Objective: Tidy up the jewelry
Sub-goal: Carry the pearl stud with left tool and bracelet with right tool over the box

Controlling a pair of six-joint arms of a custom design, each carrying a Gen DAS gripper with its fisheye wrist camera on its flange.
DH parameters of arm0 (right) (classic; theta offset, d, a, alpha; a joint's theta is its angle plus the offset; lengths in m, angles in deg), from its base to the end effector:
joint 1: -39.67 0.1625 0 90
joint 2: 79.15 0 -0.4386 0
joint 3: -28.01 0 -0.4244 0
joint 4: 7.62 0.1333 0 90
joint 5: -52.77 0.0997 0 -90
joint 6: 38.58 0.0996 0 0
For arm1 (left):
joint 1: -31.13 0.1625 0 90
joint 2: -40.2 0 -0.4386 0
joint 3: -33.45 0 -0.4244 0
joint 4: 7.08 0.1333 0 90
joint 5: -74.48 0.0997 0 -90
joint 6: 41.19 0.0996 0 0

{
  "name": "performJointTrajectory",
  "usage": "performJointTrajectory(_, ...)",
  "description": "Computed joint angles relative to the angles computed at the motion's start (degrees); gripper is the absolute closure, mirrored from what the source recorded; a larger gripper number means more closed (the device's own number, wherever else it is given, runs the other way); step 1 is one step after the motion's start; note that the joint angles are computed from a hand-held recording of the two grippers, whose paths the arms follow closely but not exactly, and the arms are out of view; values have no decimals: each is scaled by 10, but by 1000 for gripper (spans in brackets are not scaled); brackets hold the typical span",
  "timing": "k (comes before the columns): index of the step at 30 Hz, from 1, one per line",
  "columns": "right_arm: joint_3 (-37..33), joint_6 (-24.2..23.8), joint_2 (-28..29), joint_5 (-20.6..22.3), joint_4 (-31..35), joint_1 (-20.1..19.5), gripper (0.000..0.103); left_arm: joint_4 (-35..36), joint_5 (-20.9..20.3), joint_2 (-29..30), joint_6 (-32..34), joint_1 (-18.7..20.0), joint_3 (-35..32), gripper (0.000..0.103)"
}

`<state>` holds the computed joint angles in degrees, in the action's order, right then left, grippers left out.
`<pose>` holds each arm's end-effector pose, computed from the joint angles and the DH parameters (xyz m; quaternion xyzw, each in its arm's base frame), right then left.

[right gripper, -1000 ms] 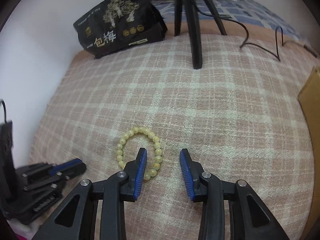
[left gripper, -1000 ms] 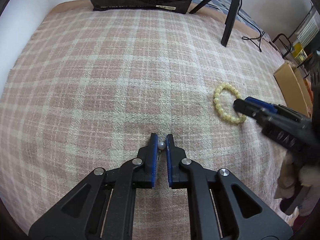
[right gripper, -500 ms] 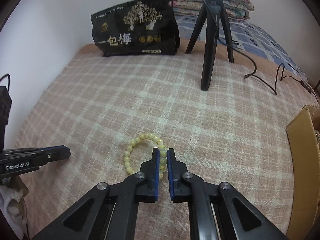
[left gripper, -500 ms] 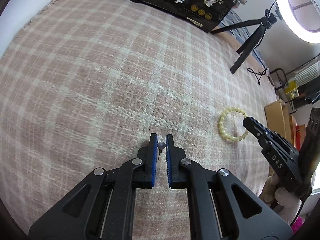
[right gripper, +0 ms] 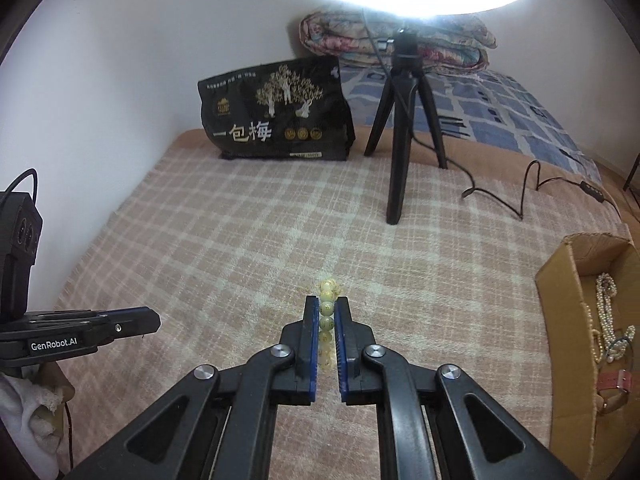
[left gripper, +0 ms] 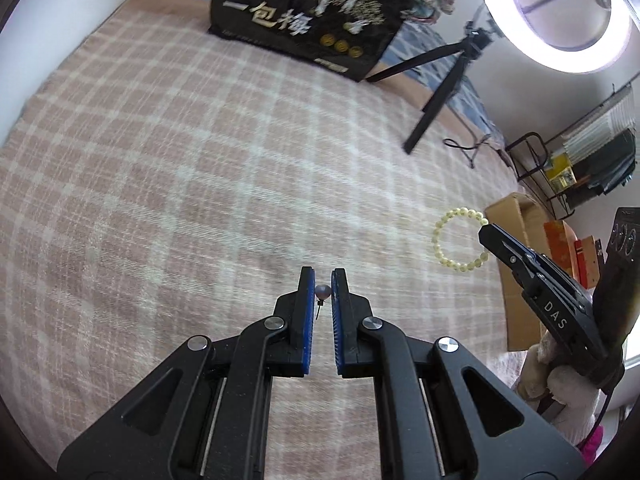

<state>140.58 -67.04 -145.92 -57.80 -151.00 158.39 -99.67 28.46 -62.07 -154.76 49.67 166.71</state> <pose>0.3649 -0.4614 0.1820 0.4595 -0.8677 0.0654 0.1780 -0.2430 -0.2950 0.2621 -0.2372 0.8719 -0.3726 0.2113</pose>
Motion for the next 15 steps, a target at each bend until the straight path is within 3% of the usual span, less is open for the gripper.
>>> performJointTrajectory(15,-8,-16,-73,9,15,-15,98,-106,24,82,87,-1,-37,97)
